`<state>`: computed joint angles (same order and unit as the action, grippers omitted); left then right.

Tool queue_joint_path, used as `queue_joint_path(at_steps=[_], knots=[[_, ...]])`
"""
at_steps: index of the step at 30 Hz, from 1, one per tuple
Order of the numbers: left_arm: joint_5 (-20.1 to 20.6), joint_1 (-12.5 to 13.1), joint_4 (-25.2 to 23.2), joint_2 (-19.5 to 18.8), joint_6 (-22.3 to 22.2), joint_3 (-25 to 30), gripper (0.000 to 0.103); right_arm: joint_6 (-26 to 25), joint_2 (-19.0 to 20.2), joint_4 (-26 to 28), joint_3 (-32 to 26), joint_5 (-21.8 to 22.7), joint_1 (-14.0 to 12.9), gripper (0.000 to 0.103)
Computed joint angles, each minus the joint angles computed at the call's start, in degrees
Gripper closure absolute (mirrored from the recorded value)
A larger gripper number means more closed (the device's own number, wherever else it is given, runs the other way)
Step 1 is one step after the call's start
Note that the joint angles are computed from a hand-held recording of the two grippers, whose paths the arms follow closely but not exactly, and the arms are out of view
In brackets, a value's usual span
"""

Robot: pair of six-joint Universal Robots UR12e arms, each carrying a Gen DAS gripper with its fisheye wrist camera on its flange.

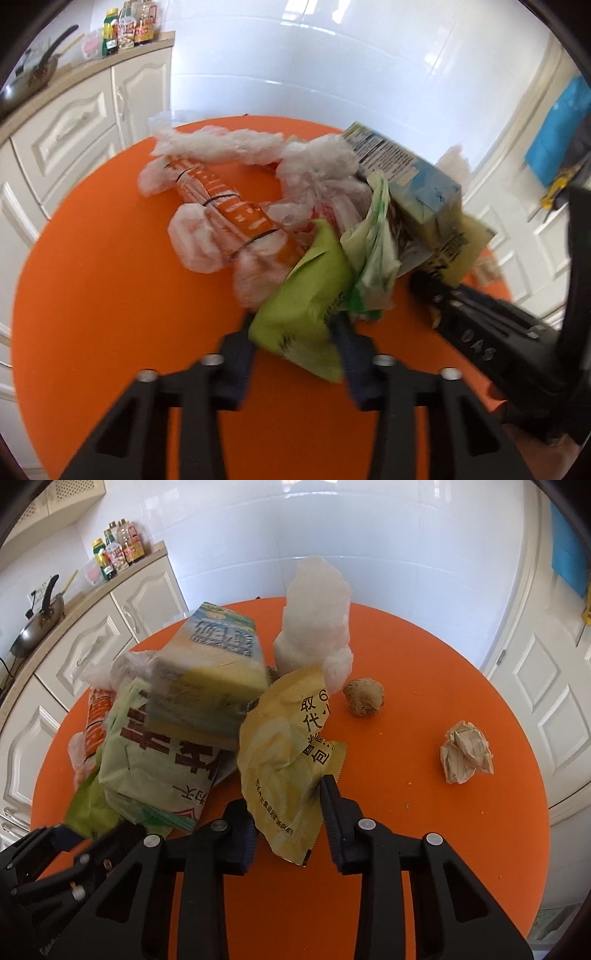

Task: Collect trash
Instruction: 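Grasp the green snack bag with the left tool while the right tool grasps the yellow bag, then carry both bags to the blue bucket with both tools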

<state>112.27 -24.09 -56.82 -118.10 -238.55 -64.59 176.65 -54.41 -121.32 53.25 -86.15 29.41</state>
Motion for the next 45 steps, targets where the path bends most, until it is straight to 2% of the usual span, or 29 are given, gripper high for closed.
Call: queue_joint_path(at_steps=[2,4,7,17,25,34,36,37,38,39,40,45], knots=[[0.2,-0.1,1.9,0.7,0.7,-1.4,0.084,0.0,-0.2,0.1,0.2,1.0,-0.2,0.079],[0.2,-0.3,3.3,1.3,1.1,-2.6,0.091,-0.1,-0.6,-0.3,0.7,1.9,-0.5,0.082],[0.5,-0.4,4.9,2.3,1.7,-4.4,0.096,0.4,-1.3,-0.7,1.6,3.7,-1.0,0.085],[6.0,-3.0,3.8,4.1,3.6,-5.5,0.098,0.8,-5.8,-3.0,8.2,11.1,-2.9,0.088],[10.6,-5.4,2.6,3.9,6.0,-3.6,0.098,0.8,-8.8,-7.0,12.3,13.0,-3.5,0.092],[7.3,-5.0,-1.2,3.3,3.8,-2.9,0.097,2.3,-7.2,-2.9,9.7,15.8,-4.0,0.086],[7.4,-4.9,-1.8,2.9,4.1,-2.2,0.097,3.1,-6.5,-2.7,8.9,16.0,-4.0,0.078],[7.4,-4.9,-2.0,2.7,4.5,-1.9,0.097,3.5,-6.0,-2.4,8.2,15.7,-3.9,0.068],[7.5,-5.0,-2.2,2.4,4.6,-1.5,0.097,4.1,-5.4,-2.1,7.4,16.1,-3.9,0.067],[7.6,-5.0,-1.8,2.3,4.9,-1.4,0.098,4.6,-5.1,-2.6,7.4,16.5,-3.9,0.070],[7.6,-4.8,-1.5,2.4,5.2,-1.5,0.099,4.7,-4.8,-3.2,7.3,16.5,-4.0,0.078],[9.0,-5.0,0.2,2.7,6.3,-1.8,0.100,4.3,-5.0,-6.2,8.3,16.8,-3.8,0.084]])
